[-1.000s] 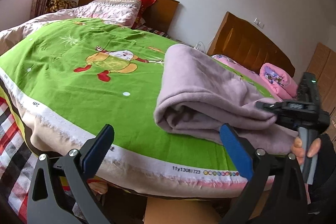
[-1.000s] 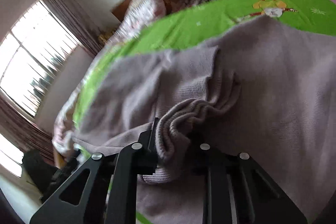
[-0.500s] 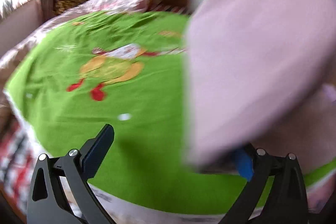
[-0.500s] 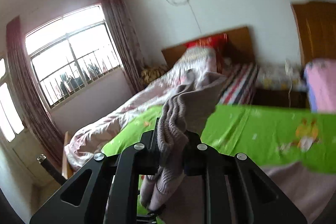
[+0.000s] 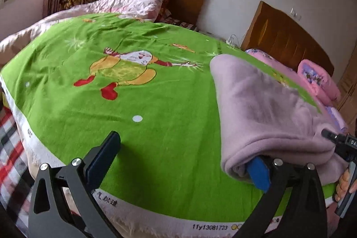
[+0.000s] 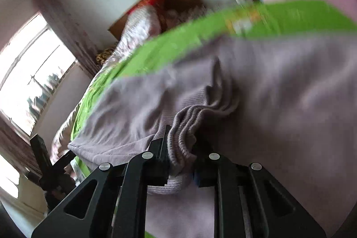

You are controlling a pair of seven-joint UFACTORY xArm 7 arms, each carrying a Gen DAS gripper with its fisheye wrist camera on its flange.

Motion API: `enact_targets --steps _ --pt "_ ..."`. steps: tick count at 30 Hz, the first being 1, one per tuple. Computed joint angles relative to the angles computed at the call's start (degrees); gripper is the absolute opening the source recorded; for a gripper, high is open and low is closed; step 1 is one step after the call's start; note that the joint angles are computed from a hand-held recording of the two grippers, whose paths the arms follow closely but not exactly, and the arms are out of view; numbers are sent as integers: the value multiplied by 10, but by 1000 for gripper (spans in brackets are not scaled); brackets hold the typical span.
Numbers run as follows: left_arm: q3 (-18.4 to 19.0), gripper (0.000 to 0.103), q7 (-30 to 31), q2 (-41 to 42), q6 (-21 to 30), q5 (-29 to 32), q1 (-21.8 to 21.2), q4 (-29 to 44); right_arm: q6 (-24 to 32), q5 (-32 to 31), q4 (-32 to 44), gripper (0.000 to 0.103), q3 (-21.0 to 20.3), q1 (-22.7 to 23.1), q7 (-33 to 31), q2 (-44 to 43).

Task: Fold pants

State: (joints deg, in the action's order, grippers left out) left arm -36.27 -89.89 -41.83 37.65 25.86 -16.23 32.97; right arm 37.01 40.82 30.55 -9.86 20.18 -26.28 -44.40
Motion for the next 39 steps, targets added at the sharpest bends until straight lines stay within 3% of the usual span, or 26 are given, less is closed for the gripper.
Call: enact_targets --steps 4,8,12,15,17,21,22,25,26,31,33,36,39 --pt "16 101 -13 -8 -14 -22 -8 -6 1 -7 8 18 1 8 -9 9" --pt "-9 100 -50 -42 -24 -15 12 -11 -7 27 -11 18 -9 18 -17 -11" --pt "-22 100 -114 -79 -83 -31 27 -57 -19 44 -6 18 -10 41 -38 -19" --pt "-36 100 -93 -65 -46 -27 32 -36 19 -19 7 19 29 -1 3 36" --pt "-36 101 -85 -60 -35 -26 30 -31 43 -25 15 19 18 -3 17 37" --pt "-62 102 -34 -7 78 -7 33 27 62 -37 16 23 19 -19 23 31" --pt "-67 102 -22 7 105 1 29 40 70 -36 16 27 15 -21 21 28" --pt "-58 102 7 18 152 14 -7 47 77 -62 2 61 29 -49 33 -11" --pt "-50 102 11 12 157 16 -22 42 66 -82 -8 67 44 -64 43 -33" --pt "-69 101 49 12 293 28 -59 66 15 -147 -34 67 67 -69 52 -110" --pt "-64 101 34 -10 308 33 -71 66 -2 -155 -34 67 65 -41 45 -120" --pt "-47 101 26 -42 251 76 -62 81 -38 -164 -33 67 75 1 38 -112" --pt "-19 101 55 3 119 103 -28 119 -58 -178 -24 67 92 35 39 -83"
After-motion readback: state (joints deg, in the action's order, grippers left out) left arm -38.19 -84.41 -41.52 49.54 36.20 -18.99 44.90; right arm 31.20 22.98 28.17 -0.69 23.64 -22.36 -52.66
